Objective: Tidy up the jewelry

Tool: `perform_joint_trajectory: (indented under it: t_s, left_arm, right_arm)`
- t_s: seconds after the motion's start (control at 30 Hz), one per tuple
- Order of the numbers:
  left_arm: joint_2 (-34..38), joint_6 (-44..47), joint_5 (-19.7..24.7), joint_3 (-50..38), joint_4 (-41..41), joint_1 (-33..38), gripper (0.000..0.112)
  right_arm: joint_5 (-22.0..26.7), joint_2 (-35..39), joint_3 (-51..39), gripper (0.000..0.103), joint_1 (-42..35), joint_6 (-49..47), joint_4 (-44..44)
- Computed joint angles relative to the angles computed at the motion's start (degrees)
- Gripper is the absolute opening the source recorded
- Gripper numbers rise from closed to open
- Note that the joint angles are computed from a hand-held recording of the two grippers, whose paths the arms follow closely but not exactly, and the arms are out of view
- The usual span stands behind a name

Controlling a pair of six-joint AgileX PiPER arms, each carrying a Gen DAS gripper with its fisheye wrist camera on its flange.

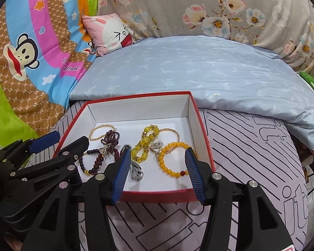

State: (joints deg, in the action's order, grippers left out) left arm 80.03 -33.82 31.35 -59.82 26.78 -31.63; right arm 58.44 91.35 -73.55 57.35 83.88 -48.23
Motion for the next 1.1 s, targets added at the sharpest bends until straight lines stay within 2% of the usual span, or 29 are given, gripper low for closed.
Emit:
perform_joint_trajectory:
  t_s: [0.1, 0.23, 0.37, 0.57, 0.93, 1.1]
  left_arm:
    - [-1.86, 2.28, 0.28, 1.51, -2.54, 0.2, 0.055]
    - [-4.54, 4.67, 0.65, 3.83, -5.0, 0.53, 0.069]
    - [-5.88, 11.88, 1.26, 4.56, -12.72, 3.28, 0.077]
    - [-6.61, 8.48, 2.4, 5.18, -10.05, 2.76, 0.077]
    - [-6.63, 7.8, 4.56, 4.72, -10.53, 2.3, 0.077]
    - [-6.92, 2.98, 5.77, 4.82, -6.2, 0.27, 0.077]
  right_arm:
    - [0.7, -0.77, 0.65, 0.056, 1.02, 0.48, 0.75]
    - [2.32, -1.99, 1.37, 0.061, 2.63, 1.1, 1.44]
    - [2.91, -3.28, 1.86, 0.068, 3.37, 1.48, 2.49]
    - [6.03, -2.11, 0.05, 0.071, 5.04, 1.63, 1.63]
    - [6.04, -2.21, 0.23, 0.071, 5.22, 1.97, 2.32]
    - [6.73, -2.27, 0.38, 0.072, 5.57, 2.39, 2.24]
